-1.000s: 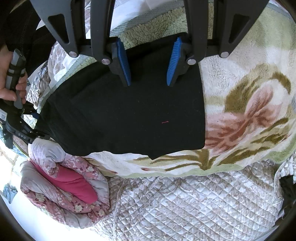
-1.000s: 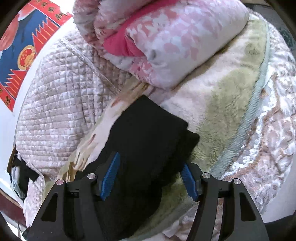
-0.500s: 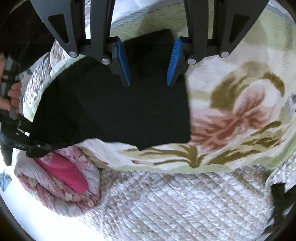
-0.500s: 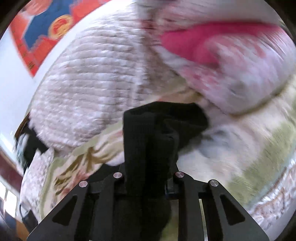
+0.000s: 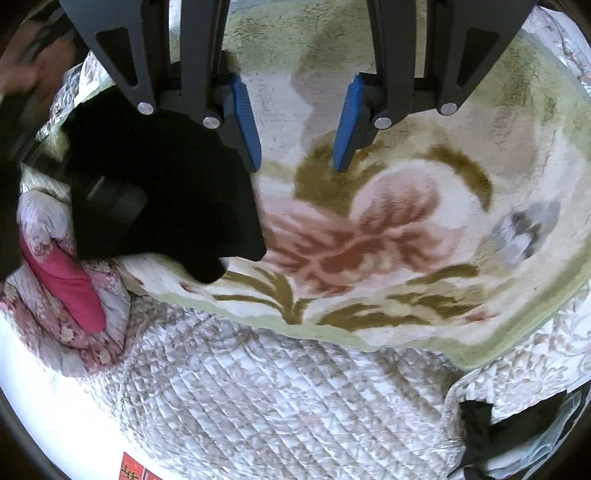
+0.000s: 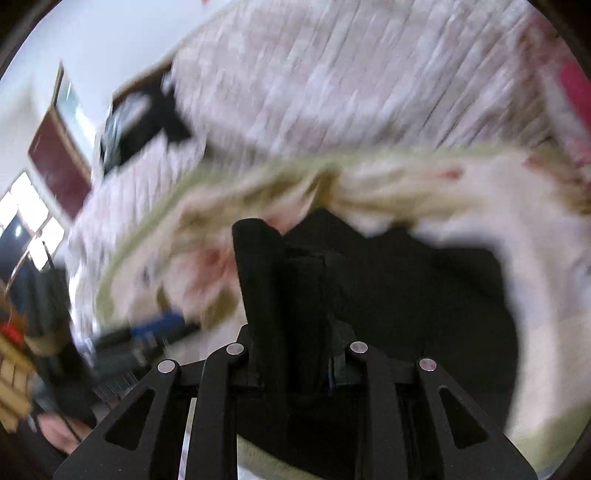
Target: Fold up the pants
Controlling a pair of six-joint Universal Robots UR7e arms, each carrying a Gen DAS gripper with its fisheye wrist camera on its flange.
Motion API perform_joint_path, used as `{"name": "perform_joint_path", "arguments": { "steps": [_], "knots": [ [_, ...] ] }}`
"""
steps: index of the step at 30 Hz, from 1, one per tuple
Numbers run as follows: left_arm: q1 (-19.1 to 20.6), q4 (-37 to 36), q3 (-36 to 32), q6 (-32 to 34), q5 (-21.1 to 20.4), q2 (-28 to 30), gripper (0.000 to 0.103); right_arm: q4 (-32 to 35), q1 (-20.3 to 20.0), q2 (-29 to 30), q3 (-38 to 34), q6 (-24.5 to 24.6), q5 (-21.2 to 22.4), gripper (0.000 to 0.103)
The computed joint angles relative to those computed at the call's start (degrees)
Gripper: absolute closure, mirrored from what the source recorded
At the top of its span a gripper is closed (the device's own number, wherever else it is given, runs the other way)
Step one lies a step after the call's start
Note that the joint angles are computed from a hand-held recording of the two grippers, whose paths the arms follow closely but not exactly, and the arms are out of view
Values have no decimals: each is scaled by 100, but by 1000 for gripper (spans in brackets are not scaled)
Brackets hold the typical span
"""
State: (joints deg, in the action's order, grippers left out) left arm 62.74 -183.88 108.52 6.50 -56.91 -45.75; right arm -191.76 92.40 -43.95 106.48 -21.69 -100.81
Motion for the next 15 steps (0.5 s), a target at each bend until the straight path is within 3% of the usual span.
{"name": "perform_joint_path", "arguments": {
  "steps": [10,11,13,15],
  "knots": [
    [6,-70,37,19,-95,-74,60,-470,146,269,99,-1006,-323,81],
    [8,-75,40,28,-97,-79,60,-401,129,350,70,-1107,-430,78],
    [16,-90,51,30,-84,-92,60,-566,63,367,165,-1194,-236,69],
    [35,-117,55,9,-57,-115,60,-551,67,287,261,-1168,-60,53]
  ]
}}
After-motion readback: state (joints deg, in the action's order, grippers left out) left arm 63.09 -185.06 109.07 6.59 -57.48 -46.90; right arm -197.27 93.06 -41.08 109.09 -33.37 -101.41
